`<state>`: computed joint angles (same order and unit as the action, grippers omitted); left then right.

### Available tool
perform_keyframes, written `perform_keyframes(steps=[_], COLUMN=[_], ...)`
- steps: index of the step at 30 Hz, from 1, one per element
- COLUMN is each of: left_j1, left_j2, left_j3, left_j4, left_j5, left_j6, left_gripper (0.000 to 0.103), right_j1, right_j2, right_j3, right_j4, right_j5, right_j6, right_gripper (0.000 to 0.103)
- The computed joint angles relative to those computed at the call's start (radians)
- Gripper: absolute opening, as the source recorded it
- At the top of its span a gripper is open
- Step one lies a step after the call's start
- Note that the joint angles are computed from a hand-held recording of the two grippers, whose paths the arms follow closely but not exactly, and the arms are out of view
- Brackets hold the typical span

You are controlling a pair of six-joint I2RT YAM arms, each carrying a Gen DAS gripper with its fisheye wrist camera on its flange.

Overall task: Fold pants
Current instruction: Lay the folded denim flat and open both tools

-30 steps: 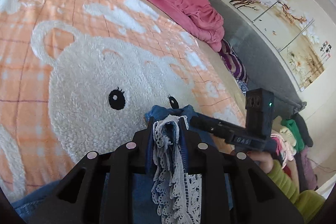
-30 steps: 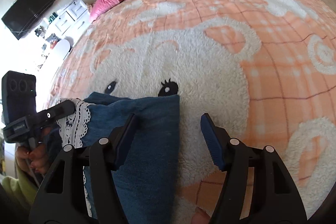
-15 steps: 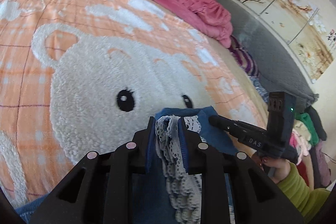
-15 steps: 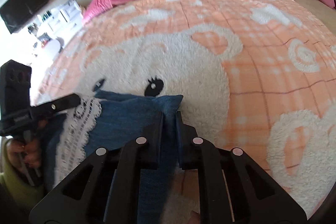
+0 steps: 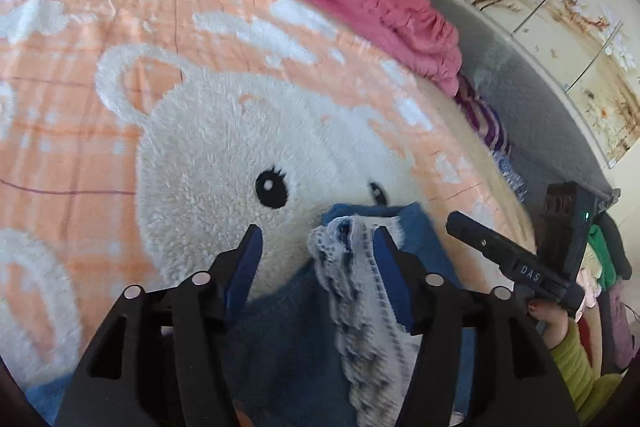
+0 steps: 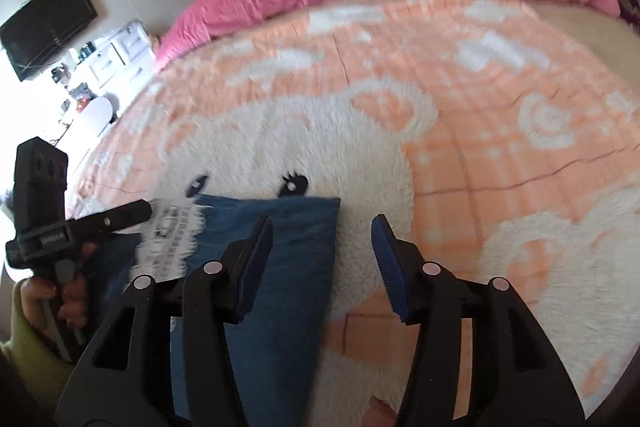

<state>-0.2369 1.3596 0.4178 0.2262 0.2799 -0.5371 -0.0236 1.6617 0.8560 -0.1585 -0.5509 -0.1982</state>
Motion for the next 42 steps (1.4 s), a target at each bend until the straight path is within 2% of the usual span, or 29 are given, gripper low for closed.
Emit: perform_keyframes(steps=[3,5,13,18,21,27,32,36,39,41,42], left_j1=[-0.025,-0.072,-0.324,-0.550,-0.683,-0.819,-0.840,-0.819,-0.820,-0.816,-0.816], left_j2=[-0.182,-0.309,-0.786,-0.898,-0.849,-0.638,-0.467,-0.374,-0.325,-0.289,-0.274], left_j3=[-0.042,-0.071,-0.146,-0.162,-0.180,-0.194,-0.184,-0.194,-0.201,-0.189,-0.184], left_j4=[-0.098,-0.194,-0.596,-0.713,-0.672,-0.507,-0.394,-0.299,-0.239,-0.233,-0.225], left_j5=[-0.030,-0.090,-0.331,-0.497,-0.567,-0.588,-0.554,-0.512,-0.513,-0.528,-0.531], left_j6=[-0.021,-0.047,-0.264,-0.443,-0.544,-0.646,-0.667,-0.690,-0.721,-0.723,-0.721], left_gripper=[0.067,0.073,0.079,0.079,0.079,0.079,0.077,0.071,0.059,0.031,0.027], right_j1=[-0.032,-0.048,-0.082,-0.120,-0.152,-0.191,-0.197,-0.191,-0.178,-0.164,-0.155], right_j2=[-0.123,-0.187,-0.366,-0.422,-0.430,-0.418,-0.396,-0.391,-0.376,-0.370,-0.373], right_j3=[-0.065,-0.099,-0.193,-0.256,-0.288,-0.314,-0.319,-0.323,-0.332,-0.341,-0.347], right_j4=[-0.047,-0.097,-0.252,-0.311,-0.328,-0.350,-0.335,-0.328,-0.310,-0.297,-0.288], right_j5=[-0.057,-0.085,-0.110,-0.123,-0.134,-0.134,-0.134,-0.123,-0.110,-0.093,-0.083], right_j6=[-0.054,-0.100,-0.217,-0.258,-0.275,-0.293,-0.296,-0.302,-0.308,-0.310,-0.311], right_gripper=[0.054,0.063,0.074,0.077,0.078,0.078,0.078,0.078,0.078,0.078,0.078])
